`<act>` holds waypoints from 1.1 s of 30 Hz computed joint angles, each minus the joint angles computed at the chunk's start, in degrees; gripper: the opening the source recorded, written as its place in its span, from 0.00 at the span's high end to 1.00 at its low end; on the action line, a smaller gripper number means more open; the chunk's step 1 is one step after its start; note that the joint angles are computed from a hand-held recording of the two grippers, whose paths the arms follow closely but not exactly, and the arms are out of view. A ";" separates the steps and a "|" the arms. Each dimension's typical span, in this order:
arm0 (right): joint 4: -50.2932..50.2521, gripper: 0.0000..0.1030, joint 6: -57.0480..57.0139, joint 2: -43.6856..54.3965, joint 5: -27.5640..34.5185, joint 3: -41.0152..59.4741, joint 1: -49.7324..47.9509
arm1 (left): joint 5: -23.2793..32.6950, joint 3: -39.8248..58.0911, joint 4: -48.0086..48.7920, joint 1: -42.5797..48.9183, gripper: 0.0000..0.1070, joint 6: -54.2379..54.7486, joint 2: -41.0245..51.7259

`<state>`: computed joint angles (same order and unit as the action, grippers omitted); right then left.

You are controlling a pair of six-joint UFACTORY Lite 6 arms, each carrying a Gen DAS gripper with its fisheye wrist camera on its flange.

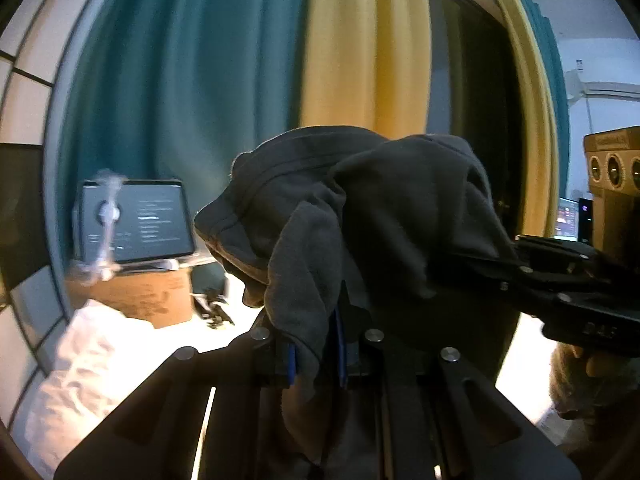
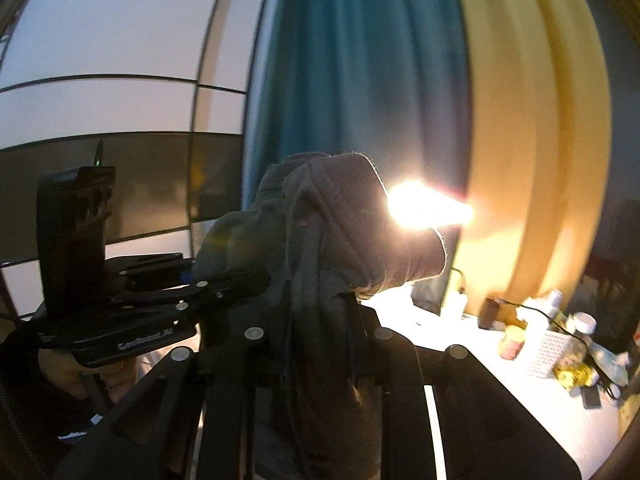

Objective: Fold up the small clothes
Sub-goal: 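Lift the held shirt up with both grippers and hold it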

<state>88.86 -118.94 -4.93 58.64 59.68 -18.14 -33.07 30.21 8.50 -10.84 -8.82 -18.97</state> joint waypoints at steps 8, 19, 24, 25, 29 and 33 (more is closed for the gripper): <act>0.01 0.79 0.08 -3.81 0.93 -3.17 4.65 | 1.71 -4.41 11.14 9.86 0.89 -8.83 -7.24; 1.11 0.79 0.93 0.65 -3.26 -1.14 9.16 | 2.48 -3.69 14.50 11.81 0.89 -11.72 -4.49; 1.35 0.79 0.71 3.86 -5.04 0.05 9.13 | 1.91 0.50 14.64 11.32 0.89 -11.85 2.49; 1.36 0.79 0.81 5.09 -5.51 0.86 9.18 | 1.97 1.71 14.88 11.21 0.89 -12.03 4.13; 1.39 0.79 1.58 9.98 -7.48 4.63 9.90 | 2.22 6.26 16.42 10.98 0.89 -13.26 10.09; 1.17 0.79 2.84 15.23 -9.39 8.92 10.63 | 2.77 11.28 18.22 10.77 0.89 -14.63 16.24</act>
<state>90.03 -116.10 10.30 49.26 68.60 -7.51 -30.30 41.48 26.72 -0.07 -23.44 -2.73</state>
